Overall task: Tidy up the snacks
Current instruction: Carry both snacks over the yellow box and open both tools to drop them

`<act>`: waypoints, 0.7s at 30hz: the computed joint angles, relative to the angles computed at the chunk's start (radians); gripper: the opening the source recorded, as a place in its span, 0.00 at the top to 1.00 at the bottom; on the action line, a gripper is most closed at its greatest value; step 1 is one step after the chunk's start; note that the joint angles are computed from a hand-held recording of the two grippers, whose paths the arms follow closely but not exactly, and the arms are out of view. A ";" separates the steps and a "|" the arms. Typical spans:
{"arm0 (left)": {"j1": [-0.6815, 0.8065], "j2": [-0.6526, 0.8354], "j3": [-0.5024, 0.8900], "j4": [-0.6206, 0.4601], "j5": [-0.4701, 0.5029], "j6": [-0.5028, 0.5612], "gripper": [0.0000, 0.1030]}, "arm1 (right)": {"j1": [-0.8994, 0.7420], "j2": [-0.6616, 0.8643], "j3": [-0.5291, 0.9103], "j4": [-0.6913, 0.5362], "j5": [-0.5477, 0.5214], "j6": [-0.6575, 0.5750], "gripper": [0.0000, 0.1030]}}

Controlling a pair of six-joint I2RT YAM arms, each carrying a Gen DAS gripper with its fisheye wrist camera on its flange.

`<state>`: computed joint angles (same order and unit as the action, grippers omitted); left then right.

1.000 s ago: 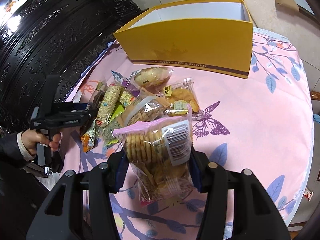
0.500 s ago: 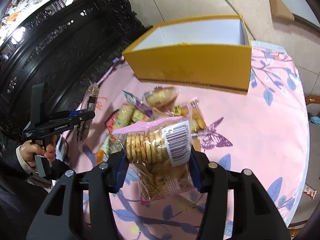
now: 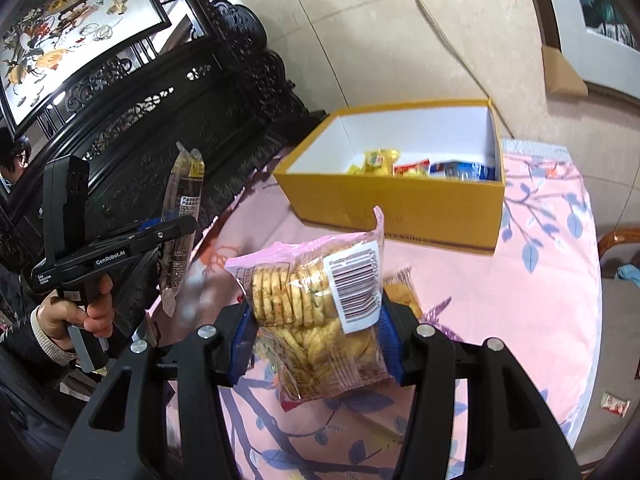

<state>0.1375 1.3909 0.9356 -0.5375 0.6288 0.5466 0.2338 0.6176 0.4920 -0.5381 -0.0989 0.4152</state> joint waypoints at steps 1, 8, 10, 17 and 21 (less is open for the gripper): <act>-0.012 0.004 0.012 0.007 0.001 -0.015 0.70 | -0.023 0.020 0.021 0.010 -0.012 -0.024 0.48; -0.160 0.107 0.186 0.098 -0.035 -0.200 0.69 | -0.193 0.227 0.171 0.155 -0.091 -0.146 0.48; -0.212 0.166 0.262 0.134 -0.063 -0.250 0.69 | -0.233 0.301 0.213 0.216 -0.099 -0.161 0.48; -0.346 0.423 0.570 0.163 -0.199 -0.335 0.69 | -0.315 0.607 0.380 0.367 -0.056 -0.186 0.48; -0.391 0.550 0.718 0.145 -0.266 -0.344 0.63 | -0.336 0.741 0.459 0.405 -0.045 -0.192 0.48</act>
<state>-0.2534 1.9407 1.6534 -0.3921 0.3625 0.2029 -0.1024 1.3591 0.9511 -0.1330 -0.1436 0.2227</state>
